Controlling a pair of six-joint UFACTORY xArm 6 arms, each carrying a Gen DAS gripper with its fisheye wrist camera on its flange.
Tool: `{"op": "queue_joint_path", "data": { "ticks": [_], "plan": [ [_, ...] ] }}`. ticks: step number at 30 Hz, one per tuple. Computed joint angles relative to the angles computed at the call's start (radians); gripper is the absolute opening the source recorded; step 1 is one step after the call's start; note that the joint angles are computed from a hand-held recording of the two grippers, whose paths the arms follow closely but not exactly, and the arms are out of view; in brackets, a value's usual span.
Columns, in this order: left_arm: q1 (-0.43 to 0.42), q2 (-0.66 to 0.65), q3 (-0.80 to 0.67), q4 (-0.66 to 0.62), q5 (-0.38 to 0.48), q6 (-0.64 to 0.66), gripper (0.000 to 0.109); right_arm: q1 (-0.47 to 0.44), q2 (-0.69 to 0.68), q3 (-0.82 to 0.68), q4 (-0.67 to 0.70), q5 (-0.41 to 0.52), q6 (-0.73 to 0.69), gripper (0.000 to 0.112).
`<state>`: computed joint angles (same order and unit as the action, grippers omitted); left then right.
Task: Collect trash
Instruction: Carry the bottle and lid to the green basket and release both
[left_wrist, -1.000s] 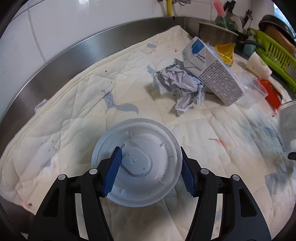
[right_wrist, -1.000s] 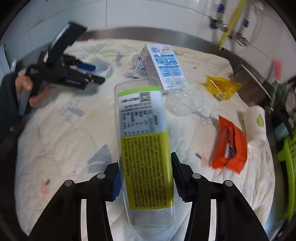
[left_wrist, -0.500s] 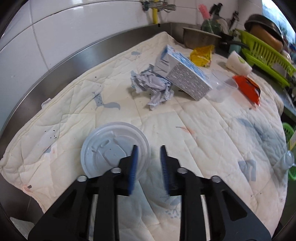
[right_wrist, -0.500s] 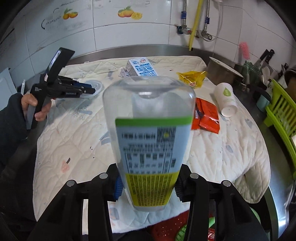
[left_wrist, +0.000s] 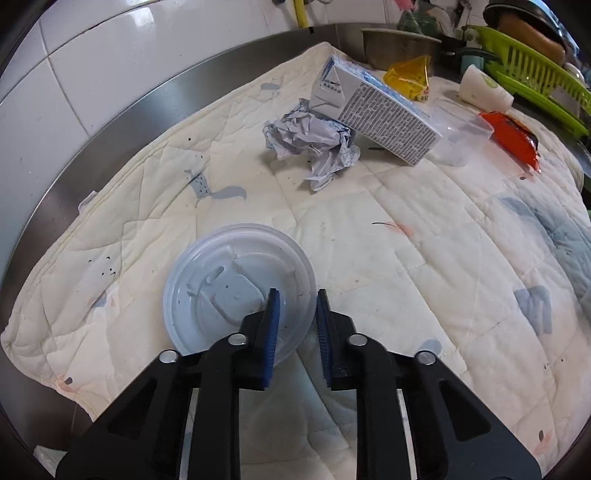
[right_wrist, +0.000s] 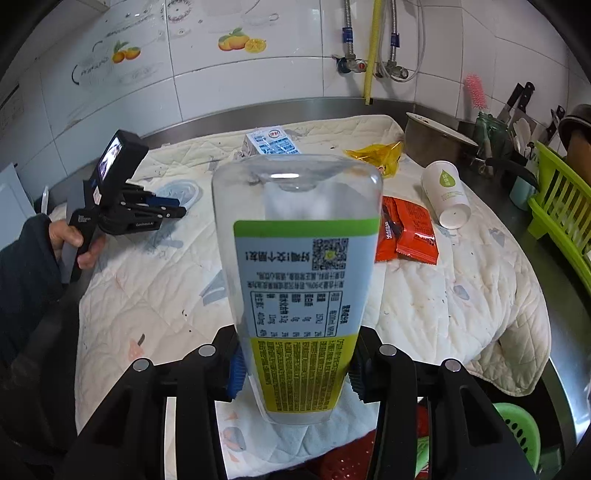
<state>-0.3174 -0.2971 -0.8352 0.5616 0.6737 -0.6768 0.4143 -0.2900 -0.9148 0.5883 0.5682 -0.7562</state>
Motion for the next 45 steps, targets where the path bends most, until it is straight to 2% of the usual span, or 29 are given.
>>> {"op": "queue_joint_path", "data": {
  "ticks": [5,11,13,16,21,24,28,34,40,45],
  "plan": [
    [-0.006,-0.06,0.032,-0.022,-0.029,-0.023,0.006,-0.016,-0.046,0.028,0.045,0.0,-0.008,0.042],
    [-0.057,-0.13,0.056,-0.034,-0.05,-0.058,0.005,-0.063,-0.159,0.088,0.086,0.011,-0.019,0.042],
    [-0.07,-0.154,0.069,-0.09,-0.083,-0.042,0.004,-0.083,-0.193,0.108,0.089,0.012,-0.018,0.042],
    [-0.127,-0.166,0.061,-0.097,-0.102,-0.058,0.004,-0.13,-0.255,0.151,0.1,0.021,-0.017,0.042],
    [-0.263,-0.134,0.005,-0.076,-0.142,-0.093,0.004,-0.251,-0.373,0.259,0.013,0.028,0.054,0.042],
    [-0.324,-0.082,-0.049,-0.095,-0.198,-0.081,0.004,-0.344,-0.411,0.311,-0.078,0.038,0.11,0.042],
    [-0.419,0.05,-0.178,-0.128,-0.262,-0.044,0.004,-0.454,-0.409,0.375,-0.199,0.024,0.171,0.042],
    [-0.521,0.292,-0.411,-0.257,-0.325,0.079,0.004,-0.576,-0.265,0.398,-0.198,0.003,0.173,0.042],
    [-0.596,0.546,-0.679,-0.411,-0.281,0.222,0.004,-0.621,-0.167,0.395,-0.165,-0.013,0.18,0.043],
    [-0.622,0.712,-0.862,-0.536,-0.223,0.305,0.004,-0.656,-0.135,0.392,-0.122,-0.012,0.165,0.043]
  ]
}}
